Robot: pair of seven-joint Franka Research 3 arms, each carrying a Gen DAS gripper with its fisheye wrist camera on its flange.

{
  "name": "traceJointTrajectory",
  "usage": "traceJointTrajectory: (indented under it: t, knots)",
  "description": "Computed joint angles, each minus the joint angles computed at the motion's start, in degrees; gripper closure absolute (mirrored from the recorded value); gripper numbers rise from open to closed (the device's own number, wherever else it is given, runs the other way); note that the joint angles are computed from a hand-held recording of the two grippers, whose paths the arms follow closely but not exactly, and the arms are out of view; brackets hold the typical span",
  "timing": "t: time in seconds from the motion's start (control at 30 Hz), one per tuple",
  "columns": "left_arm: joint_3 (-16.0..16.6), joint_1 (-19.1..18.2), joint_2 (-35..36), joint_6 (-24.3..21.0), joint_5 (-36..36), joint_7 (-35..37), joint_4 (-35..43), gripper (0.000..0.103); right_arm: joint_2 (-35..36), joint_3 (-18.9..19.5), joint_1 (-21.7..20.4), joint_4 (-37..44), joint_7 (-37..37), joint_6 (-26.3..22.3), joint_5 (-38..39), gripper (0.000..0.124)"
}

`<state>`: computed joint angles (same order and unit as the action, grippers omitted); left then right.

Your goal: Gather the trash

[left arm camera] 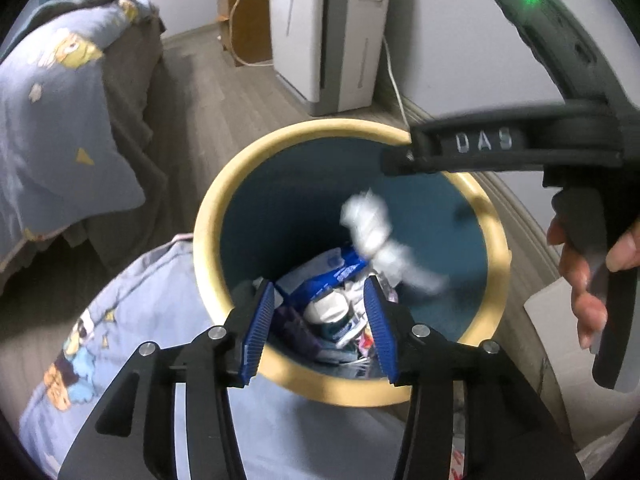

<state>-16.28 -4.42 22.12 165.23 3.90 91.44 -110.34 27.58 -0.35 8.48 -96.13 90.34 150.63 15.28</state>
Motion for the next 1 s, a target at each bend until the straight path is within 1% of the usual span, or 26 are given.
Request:
traceJointTrajectory:
  t: [0.07, 0.1, 0.17, 0.2, 0.23, 0.27, 0.3, 0.33, 0.43, 0.53, 0.6, 0.67, 0.7, 0.77, 0.8, 0.83, 0.9, 0.97, 1.0]
  knots:
    - [-1.10, 1.21, -0.53, 0.41, -1.72, 0.41, -1.07, 0.052, -0.12, -0.59, 0.29, -0.37, 0.70, -0.18, -0.66, 0.048]
    - [-1.20, 1.37, -0.72, 0.53, -2.08, 0.42, -1.33, 0.049, -0.29, -0.78, 0.32, -0.55, 0.96, -0.27, -0.90, 0.046]
    - [-0.17, 0.56, -1.39, 0.96, -1.32, -0.77, -1.95, 0.042, -1.11, -1.29, 0.65, -1.52, 1.52, 0.44, -1.80, 0.041]
    - [0.36, 0.15, -1.97, 1.32, -0.82, -1.49, -2.54, 0.034, -1.76, -1.33, 0.63, -2.22, 1.27, 1.08, -2.16, 0.037]
    - [1.54, -0.82, -2.94, 2.01, 0.30, -3.14, -3.50, 0.025, -2.35, -1.45, 0.72, -2.85, 1.12, 1.65, -2.64, 0.035]
    - [2.98, -1.99, -4.06, 2.84, 1.73, -5.45, -4.58, 0.020, -3.37, -1.88, 1.07, -3.99, 1.16, 2.60, -3.62, 0.031]
    - [3.71, -2.51, -4.64, 3.37, 2.71, -6.97, -5.18, 0.012, -4.43, -1.93, 1.11, -5.20, 1.00, 3.45, -4.00, 0.027]
    - [4.42, -2.97, -5.79, 3.97, 3.49, -8.93, -6.18, 0.011, -5.60, -1.52, 0.71, -6.41, 0.27, 4.06, -3.63, 0.027]
    - [4.99, -3.08, -8.72, 3.35, 4.43, -12.90, -7.92, 0.007, -9.57, -0.48, -0.29, -9.28, -2.02, 2.34, -2.26, 0.027]
    - [5.19, -2.88, -12.19, 2.69, 4.90, -15.96, -9.77, 0.006, -13.81, -1.86, 1.08, -12.82, 0.81, 2.21, -5.50, 0.027]
    - [5.33, -2.64, -15.03, 3.36, 5.27, -17.06, -11.76, 0.006, -18.05, -1.92, 1.33, -16.90, 2.15, 3.78, -6.76, 0.027]
    - [6.81, -3.44, -18.13, 3.44, 9.86, -21.47, -13.49, 0.005, -21.69, -1.71, 1.41, -20.50, 3.20, 4.83, -8.49, 0.027]
    - [6.90, -3.31, -19.05, 3.36, 10.67, -22.08, -13.93, 0.005, -23.55, -1.42, 1.27, -22.53, 3.08, 5.64, -8.94, 0.027]
    - [6.49, -2.96, -21.52, 2.42, 9.11, -20.24, -15.11, 0.005, -26.89, -1.05, 0.96, -26.18, 4.63, 7.07, -12.09, 0.027]
    - [6.58, -2.90, -22.53, 1.87, 10.22, -21.34, -15.53, 0.005, -28.27, -0.82, 0.66, -27.71, 5.56, 7.52, -13.74, 0.027]
    - [6.62, -2.70, -23.53, 0.59, 13.26, -24.47, -15.71, 0.005, -29.38, -0.53, 0.29, -28.96, 6.32, 7.81, -14.92, 0.027]
    - [6.50, -2.46, -25.10, -1.06, 15.79, -27.31, -16.32, 0.005, -31.38, 0.04, -0.29, -31.46, 6.29, 8.68, -14.96, 0.027]
    - [6.73, -2.80, -26.93, -0.66, 13.66, -26.10, -18.32, 0.005, -32.43, 0.53, -0.65, -32.71, 5.36, 8.55, -14.19, 0.027]
    - [6.92, -3.15, -27.61, -0.51, 12.05, -24.92, -19.12, 0.005, -32.61, 0.88, -1.02, -32.88, 6.07, 8.50, -14.91, 0.027]
